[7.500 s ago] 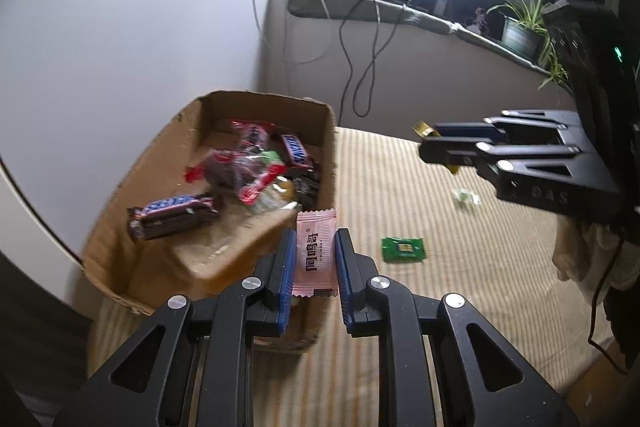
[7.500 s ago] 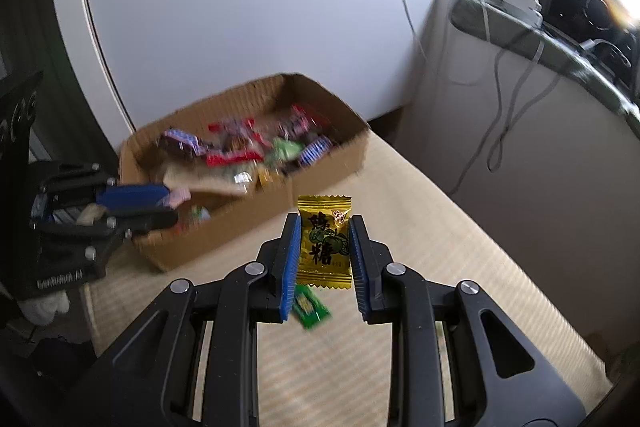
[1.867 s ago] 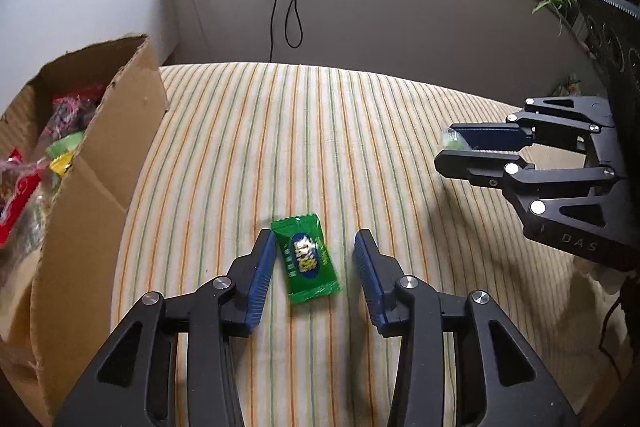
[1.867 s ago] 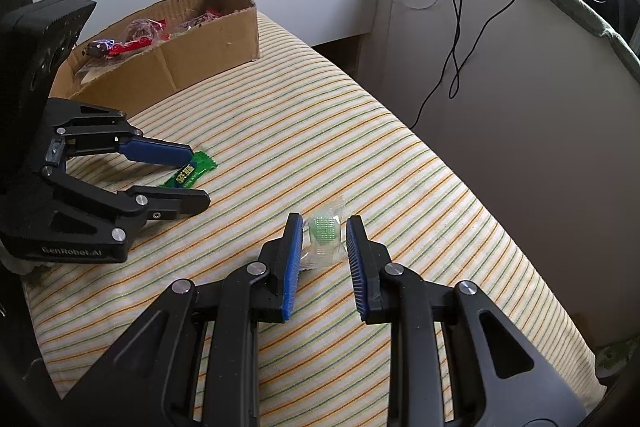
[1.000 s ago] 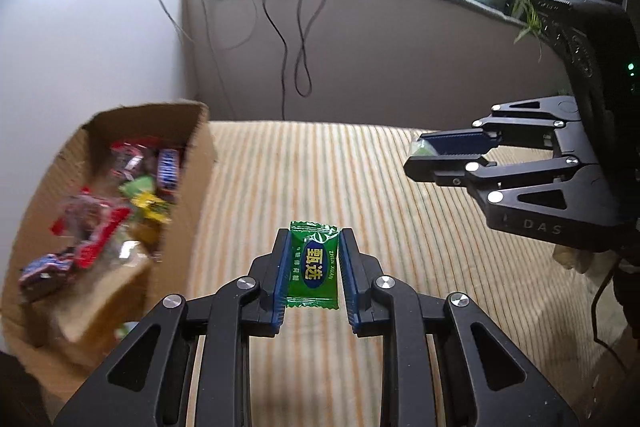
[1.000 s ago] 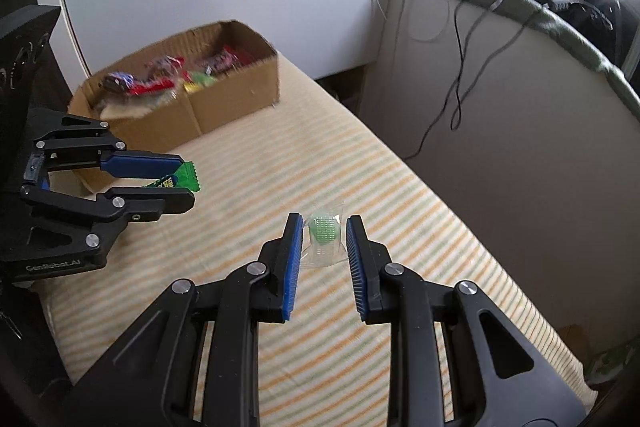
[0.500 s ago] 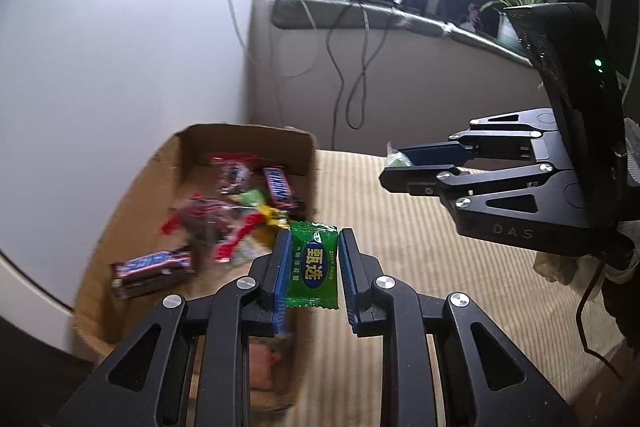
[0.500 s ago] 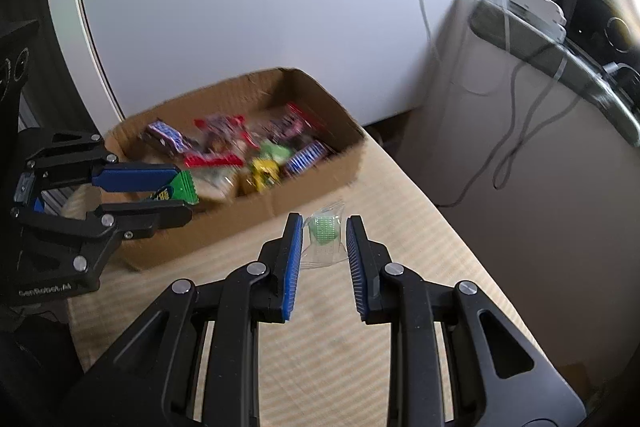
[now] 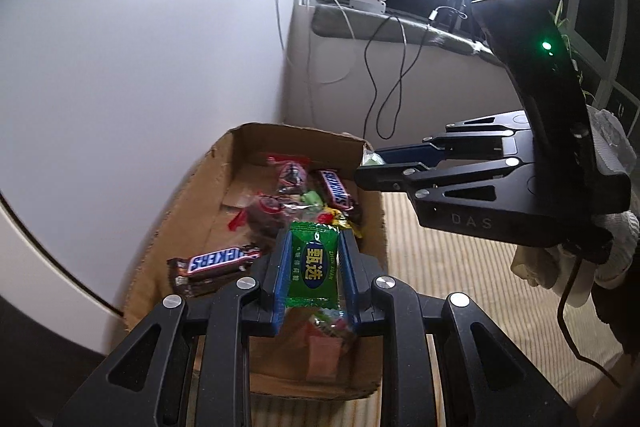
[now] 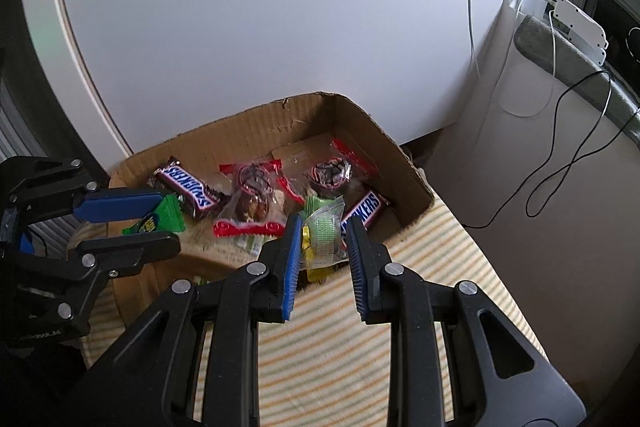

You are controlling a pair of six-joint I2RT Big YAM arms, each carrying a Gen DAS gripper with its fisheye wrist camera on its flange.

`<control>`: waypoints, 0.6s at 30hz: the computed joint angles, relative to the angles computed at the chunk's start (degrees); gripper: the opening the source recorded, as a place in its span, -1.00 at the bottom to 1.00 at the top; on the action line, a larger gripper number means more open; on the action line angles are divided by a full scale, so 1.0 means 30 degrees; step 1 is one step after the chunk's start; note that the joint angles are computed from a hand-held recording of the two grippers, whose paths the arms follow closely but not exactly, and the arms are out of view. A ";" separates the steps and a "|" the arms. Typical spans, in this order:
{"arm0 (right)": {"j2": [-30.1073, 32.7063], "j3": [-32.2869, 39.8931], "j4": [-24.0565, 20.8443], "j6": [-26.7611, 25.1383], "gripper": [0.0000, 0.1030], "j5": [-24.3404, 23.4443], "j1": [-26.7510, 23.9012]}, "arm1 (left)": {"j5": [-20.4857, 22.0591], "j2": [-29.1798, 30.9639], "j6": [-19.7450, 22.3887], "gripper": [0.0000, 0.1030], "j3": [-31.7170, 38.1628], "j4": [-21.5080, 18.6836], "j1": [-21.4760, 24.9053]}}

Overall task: Organize snacks
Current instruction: 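Carry the clear-wrapped and green candies over the box with both tools, then open both tools to drop the candies into the box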

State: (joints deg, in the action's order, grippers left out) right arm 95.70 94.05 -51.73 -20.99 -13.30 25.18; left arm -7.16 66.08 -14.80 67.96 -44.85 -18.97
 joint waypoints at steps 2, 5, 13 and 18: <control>0.0345 0.0388 -0.0098 0.0183 -0.54 -0.0042 0.0009 | 0.0048 -0.0059 0.0004 -0.58 -0.0085 0.0039 0.0159; 0.1036 0.1221 -0.0501 0.0609 -0.54 -0.0314 -0.0028 | 0.0132 -0.0030 0.0013 -0.58 -0.0083 0.0063 0.0280; 0.1918 0.2115 -0.1054 0.0832 -0.54 -0.0274 0.0263 | 0.0140 0.0170 0.0054 -0.57 -0.0062 0.0060 0.0397; 0.2210 0.2396 -0.1164 0.1080 -0.54 -0.0214 0.0311 | 0.0107 0.0197 0.0007 -0.57 -0.0123 0.0052 0.0448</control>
